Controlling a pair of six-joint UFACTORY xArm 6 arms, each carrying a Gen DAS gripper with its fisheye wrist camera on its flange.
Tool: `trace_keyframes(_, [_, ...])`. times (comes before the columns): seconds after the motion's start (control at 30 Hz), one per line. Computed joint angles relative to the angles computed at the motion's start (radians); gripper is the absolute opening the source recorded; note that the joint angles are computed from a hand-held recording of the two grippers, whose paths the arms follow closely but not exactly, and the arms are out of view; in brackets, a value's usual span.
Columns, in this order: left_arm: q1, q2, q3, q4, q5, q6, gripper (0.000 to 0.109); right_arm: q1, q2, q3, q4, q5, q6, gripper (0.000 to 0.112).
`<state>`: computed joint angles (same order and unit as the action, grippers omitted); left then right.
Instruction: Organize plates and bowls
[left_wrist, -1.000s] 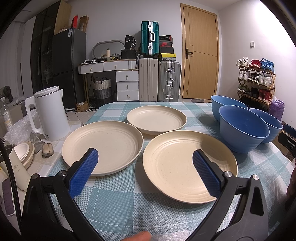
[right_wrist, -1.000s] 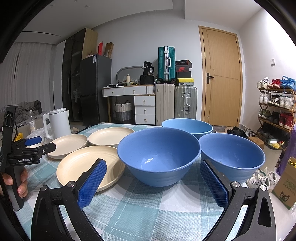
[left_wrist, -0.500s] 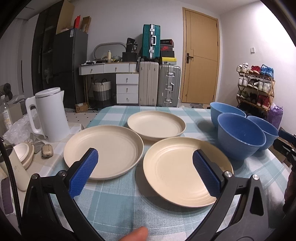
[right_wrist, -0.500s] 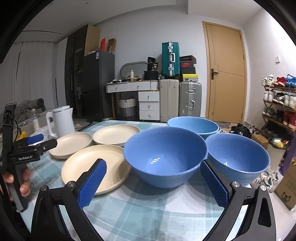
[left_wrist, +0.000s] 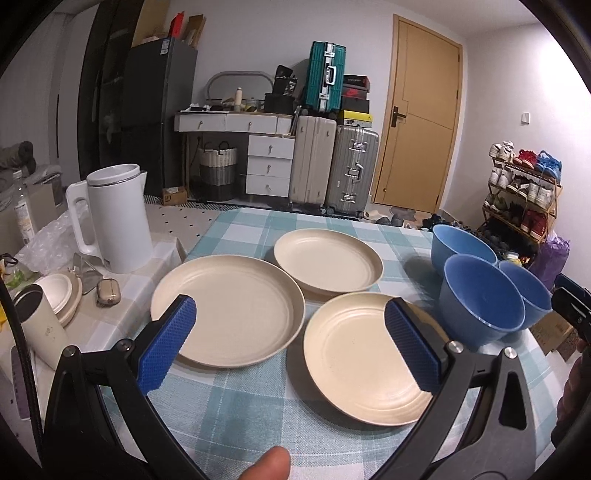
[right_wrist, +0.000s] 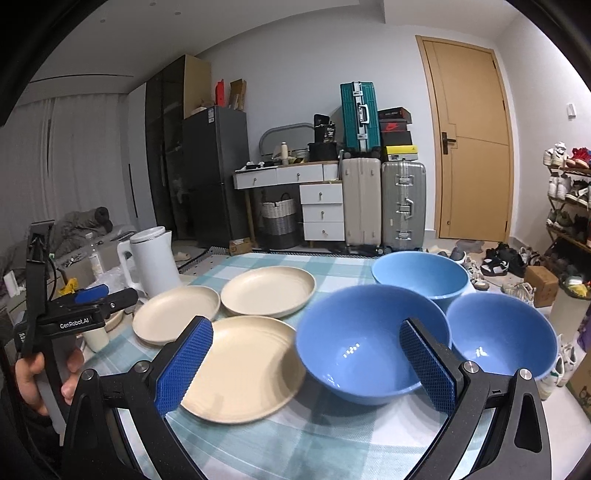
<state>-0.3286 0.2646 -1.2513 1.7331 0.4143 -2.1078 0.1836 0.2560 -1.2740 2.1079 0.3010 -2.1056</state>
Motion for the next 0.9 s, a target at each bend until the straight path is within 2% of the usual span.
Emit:
trace_keyframes(0.27, [0.047, -0.038, 0.003, -0.249, -0.07, 0.255, 0.102, 0.046, 0.0, -0.064, -0.291, -0.03, 0.313, 0.103])
trace_keyframes(0.43, [0.07, -0.038, -0.003, -0.33, -0.043, 0.341, 0.102, 0.066, 0.042, -0.129, -0.525, -0.011, 0.575, 0.103])
trace_keyframes(0.67, [0.142, -0.016, -0.016, -0.416, -0.112, 0.393, 0.102, 0.107, 0.127, -0.24, -0.696, -0.006, 0.746, 0.103])
trace_keyframes(0.73, [0.157, -0.003, -0.028, -0.474, -0.117, 0.457, 0.102, 0.114, 0.163, -0.283, -0.803, 0.002, 0.863, 0.103])
trace_keyframes(0.9, [0.191, 0.042, -0.064, -0.563, -0.151, 0.554, 0.102, 0.137, 0.254, -0.382, -0.983, -0.005, 1.038, 0.103])
